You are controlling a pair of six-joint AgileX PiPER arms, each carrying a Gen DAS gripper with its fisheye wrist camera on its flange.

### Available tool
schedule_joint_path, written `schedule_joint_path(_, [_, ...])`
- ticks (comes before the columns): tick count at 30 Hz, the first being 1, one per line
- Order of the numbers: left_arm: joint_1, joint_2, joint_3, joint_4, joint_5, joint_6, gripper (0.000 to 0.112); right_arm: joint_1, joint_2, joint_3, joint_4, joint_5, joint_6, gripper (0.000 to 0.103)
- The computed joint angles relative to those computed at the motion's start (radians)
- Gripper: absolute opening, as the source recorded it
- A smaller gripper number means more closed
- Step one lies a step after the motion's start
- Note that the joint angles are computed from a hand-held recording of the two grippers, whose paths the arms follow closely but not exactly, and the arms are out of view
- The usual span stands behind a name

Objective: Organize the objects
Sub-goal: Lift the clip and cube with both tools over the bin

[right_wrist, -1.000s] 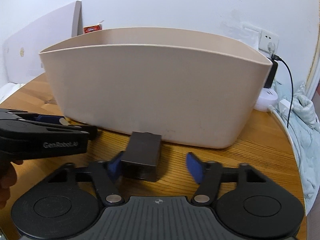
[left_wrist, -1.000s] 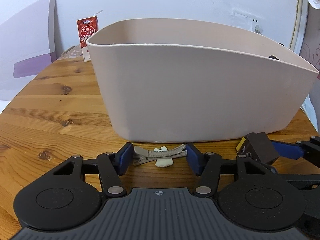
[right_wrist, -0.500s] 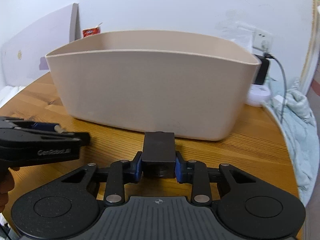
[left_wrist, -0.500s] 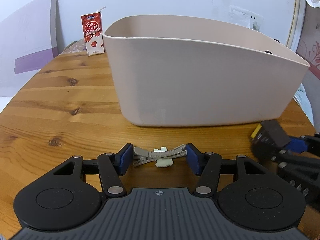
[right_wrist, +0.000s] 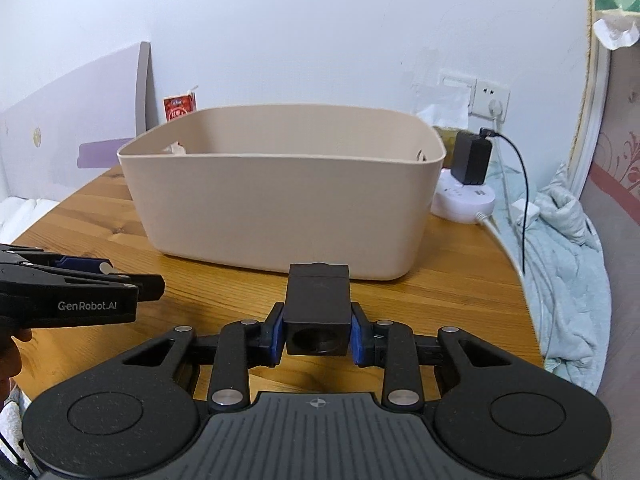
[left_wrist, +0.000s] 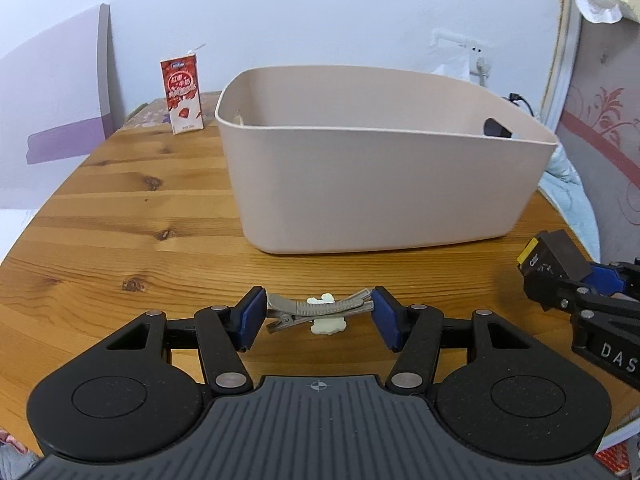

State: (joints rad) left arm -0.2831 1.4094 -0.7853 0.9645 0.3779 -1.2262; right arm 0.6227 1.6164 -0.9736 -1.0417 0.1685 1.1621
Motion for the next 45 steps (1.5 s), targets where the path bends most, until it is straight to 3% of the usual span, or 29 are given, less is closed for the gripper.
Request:
schedule_joint_path(14, [-0.039,-0.141,-0.017,-0.087,0.060,0.123,0.059,0.007,-0.192,0.097,-0.296,0.023,0.283,0.029])
schedule_joint_path(23, [-0.042,-0.151,-0.093,-0.055,0.079,0.165,0.059,-0.007,-0.238,0.063,-0.441,0.047,0.399,0.029])
schedule_joint_path(30, [-0.008,-0.107,-0.178,-0.064,0.061,0.225,0.059,-0.042,-0.206,-0.026,-0.482,0.047,0.414,0.029])
schedule_joint_path(38, [0.037,-0.001,-0.316,-0.117,0.046,0.338,0.059,-0.082,-0.094,-0.192,-0.403,0.037,0.301,0.029])
schedule_joint_path(41, [0.052,0.052,-0.375,-0.159,0.044,0.392,0.059,-0.087,-0.050,-0.244,-0.438,0.042,0.327,0.029])
schedule_joint_path(45, [0.081,0.151,-0.473,-0.255,0.048,0.497,0.059,-0.104,0.020,-0.326,-0.322,0.021,0.209,0.029])
